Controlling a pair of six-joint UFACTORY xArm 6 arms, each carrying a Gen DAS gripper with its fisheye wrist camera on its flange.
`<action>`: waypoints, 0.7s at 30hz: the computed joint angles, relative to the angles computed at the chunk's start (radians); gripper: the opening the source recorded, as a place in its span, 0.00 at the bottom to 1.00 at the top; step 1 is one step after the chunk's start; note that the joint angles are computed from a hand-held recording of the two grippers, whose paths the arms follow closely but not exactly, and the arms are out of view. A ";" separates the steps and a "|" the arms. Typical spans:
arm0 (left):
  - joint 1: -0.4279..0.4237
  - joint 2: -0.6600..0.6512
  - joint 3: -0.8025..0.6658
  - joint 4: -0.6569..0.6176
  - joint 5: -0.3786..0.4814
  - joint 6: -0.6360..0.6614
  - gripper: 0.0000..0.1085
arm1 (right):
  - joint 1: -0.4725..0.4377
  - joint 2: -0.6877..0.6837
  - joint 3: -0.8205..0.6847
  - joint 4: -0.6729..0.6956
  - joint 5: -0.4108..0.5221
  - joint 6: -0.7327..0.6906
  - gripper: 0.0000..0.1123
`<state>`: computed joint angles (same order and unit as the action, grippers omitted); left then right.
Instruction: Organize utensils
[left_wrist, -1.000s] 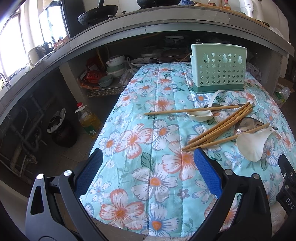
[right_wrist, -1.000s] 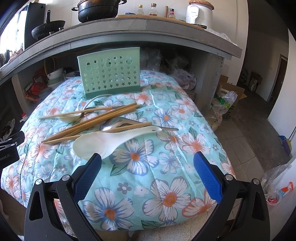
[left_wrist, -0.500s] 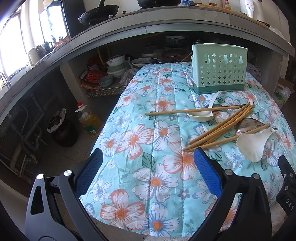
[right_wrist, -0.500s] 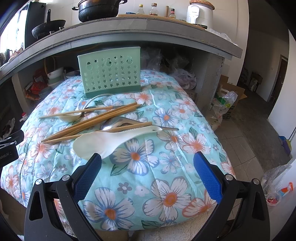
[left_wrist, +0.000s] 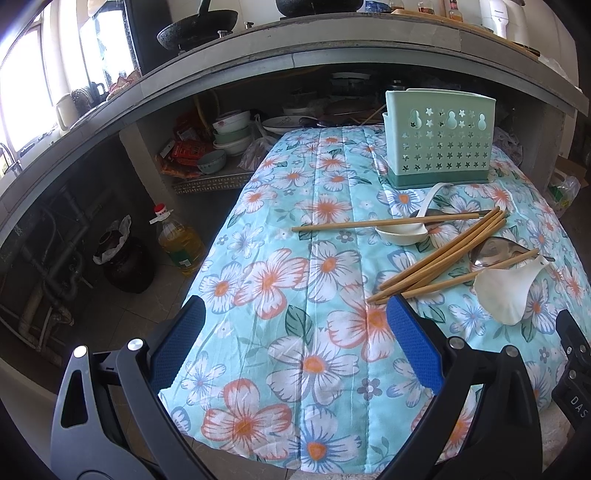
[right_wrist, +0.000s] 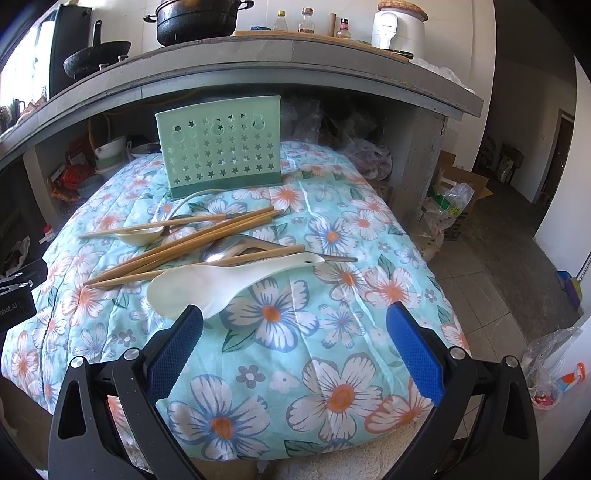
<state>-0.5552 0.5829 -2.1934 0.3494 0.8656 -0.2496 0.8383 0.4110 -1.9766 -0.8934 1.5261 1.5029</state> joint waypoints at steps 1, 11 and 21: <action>0.001 0.003 -0.005 -0.006 0.001 0.007 0.87 | 0.001 -0.001 0.001 0.000 -0.001 0.002 0.86; 0.010 0.091 -0.153 -0.107 0.026 0.107 0.87 | 0.000 -0.016 0.029 -0.014 -0.002 0.028 0.86; 0.013 0.179 -0.248 -0.413 -0.024 0.325 0.87 | -0.011 -0.071 0.125 -0.039 0.017 0.067 0.86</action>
